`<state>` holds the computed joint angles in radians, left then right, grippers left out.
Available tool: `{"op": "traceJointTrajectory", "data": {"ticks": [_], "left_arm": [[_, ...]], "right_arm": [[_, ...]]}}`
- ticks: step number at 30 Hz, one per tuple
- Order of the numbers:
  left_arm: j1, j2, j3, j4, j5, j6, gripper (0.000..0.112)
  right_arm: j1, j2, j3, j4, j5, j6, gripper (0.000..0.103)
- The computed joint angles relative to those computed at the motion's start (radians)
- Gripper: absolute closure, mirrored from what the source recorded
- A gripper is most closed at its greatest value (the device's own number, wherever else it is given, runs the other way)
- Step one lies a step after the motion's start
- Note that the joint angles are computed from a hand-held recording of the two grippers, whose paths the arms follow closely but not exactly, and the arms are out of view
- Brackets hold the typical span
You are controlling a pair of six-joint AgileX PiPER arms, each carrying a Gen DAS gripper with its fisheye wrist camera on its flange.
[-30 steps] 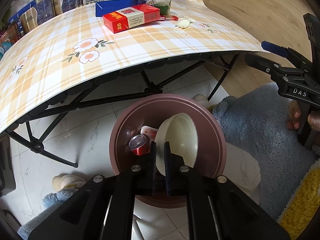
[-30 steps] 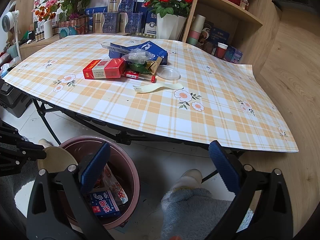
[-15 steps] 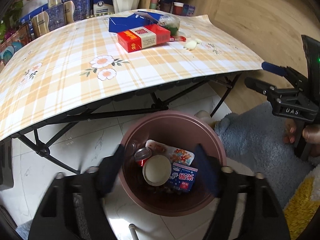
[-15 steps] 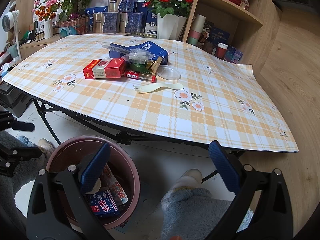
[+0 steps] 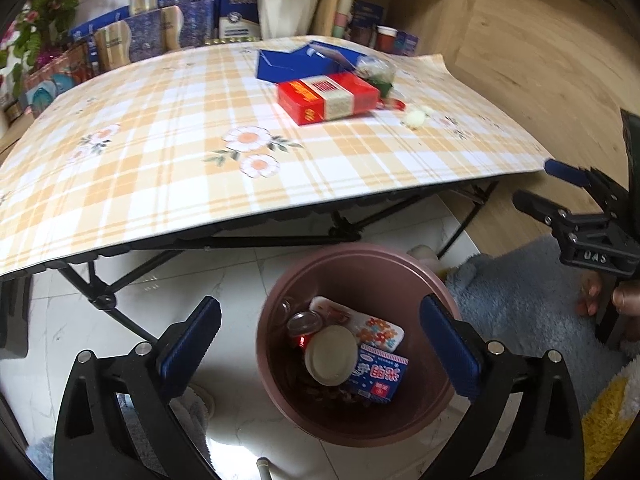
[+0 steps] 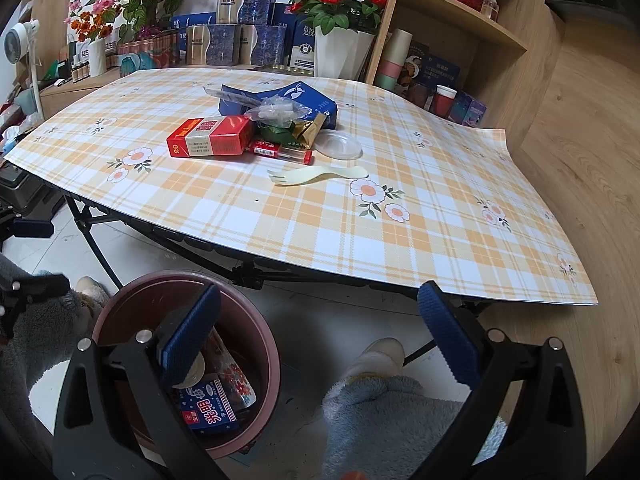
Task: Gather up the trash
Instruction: 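Move the left gripper to the red Double Happiness cigarette pack and grasp it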
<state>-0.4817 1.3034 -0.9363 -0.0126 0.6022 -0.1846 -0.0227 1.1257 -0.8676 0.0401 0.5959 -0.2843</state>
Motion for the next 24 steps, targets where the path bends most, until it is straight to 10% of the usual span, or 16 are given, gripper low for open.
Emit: {"op": "traceJointTrajectory", "data": {"ticks": [11, 24], "left_arm": [[0.021, -0.032, -0.049, 0.063, -0.026, -0.1, 0.015], [0.023, 0.353, -0.617, -0.027, 0.18, -0.07, 0.015]], "right_arm": [[-0.175, 0.041, -0.072, 0.418, 0.13, -0.367, 0.006], [-0.359, 0.259, -0.316, 0.655, 0.264, -0.418, 0.006]]}}
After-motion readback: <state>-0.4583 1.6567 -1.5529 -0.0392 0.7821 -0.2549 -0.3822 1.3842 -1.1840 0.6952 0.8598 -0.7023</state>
